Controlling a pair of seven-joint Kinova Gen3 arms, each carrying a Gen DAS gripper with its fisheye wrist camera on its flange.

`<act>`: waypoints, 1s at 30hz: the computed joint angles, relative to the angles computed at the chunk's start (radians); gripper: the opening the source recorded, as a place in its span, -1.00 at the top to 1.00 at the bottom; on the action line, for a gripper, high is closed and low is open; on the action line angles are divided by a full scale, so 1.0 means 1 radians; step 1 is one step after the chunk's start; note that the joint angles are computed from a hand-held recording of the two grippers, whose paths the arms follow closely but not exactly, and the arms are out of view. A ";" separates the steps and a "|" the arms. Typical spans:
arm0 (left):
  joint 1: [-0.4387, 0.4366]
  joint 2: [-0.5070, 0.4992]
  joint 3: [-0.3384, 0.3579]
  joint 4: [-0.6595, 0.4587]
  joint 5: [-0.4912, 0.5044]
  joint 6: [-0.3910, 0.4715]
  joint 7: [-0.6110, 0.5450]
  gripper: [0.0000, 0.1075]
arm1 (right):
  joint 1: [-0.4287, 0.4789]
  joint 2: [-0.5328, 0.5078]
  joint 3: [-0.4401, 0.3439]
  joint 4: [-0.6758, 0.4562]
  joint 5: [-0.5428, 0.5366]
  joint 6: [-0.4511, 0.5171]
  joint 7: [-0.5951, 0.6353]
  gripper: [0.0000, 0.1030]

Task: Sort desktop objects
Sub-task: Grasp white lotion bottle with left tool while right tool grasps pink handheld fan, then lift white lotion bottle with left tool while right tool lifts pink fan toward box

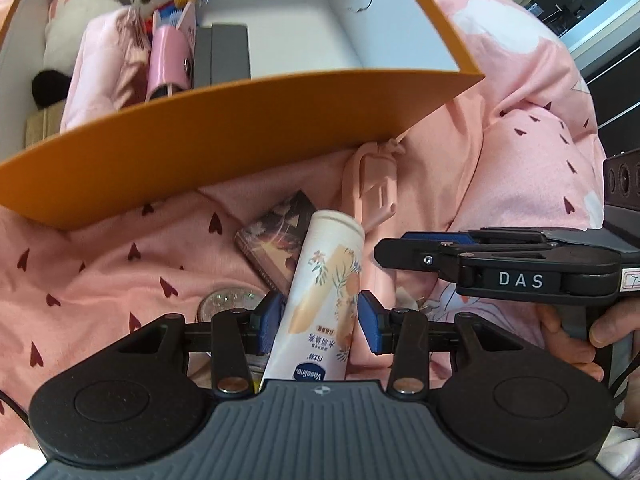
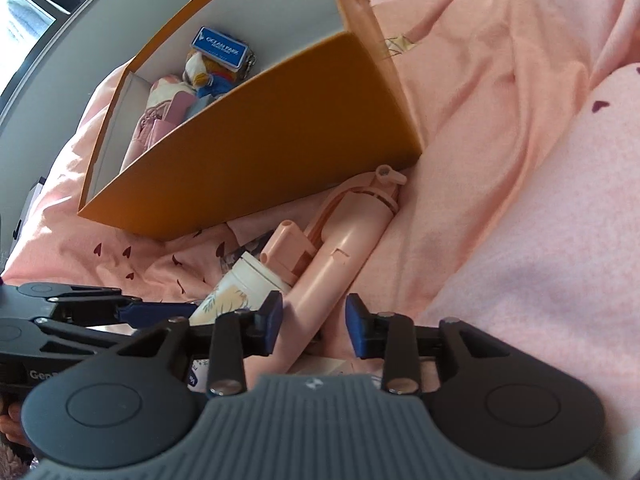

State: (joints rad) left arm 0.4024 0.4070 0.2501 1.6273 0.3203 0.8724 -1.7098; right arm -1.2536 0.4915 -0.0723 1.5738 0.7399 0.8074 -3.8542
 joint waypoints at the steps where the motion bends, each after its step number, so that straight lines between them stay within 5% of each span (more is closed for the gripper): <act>1: -0.001 0.008 0.000 -0.006 0.001 0.010 0.000 0.09 | 0.003 0.000 0.000 0.005 0.003 -0.012 0.000 0.24; 21: 0.082 -0.006 -0.031 -0.008 -0.127 -0.015 0.140 0.24 | 0.054 0.031 0.056 0.043 -0.096 -0.213 0.078 0.14; 30: 0.110 -0.060 -0.046 0.015 -0.209 -0.044 0.215 0.29 | 0.024 0.020 0.035 -0.014 -0.118 -0.086 0.148 0.29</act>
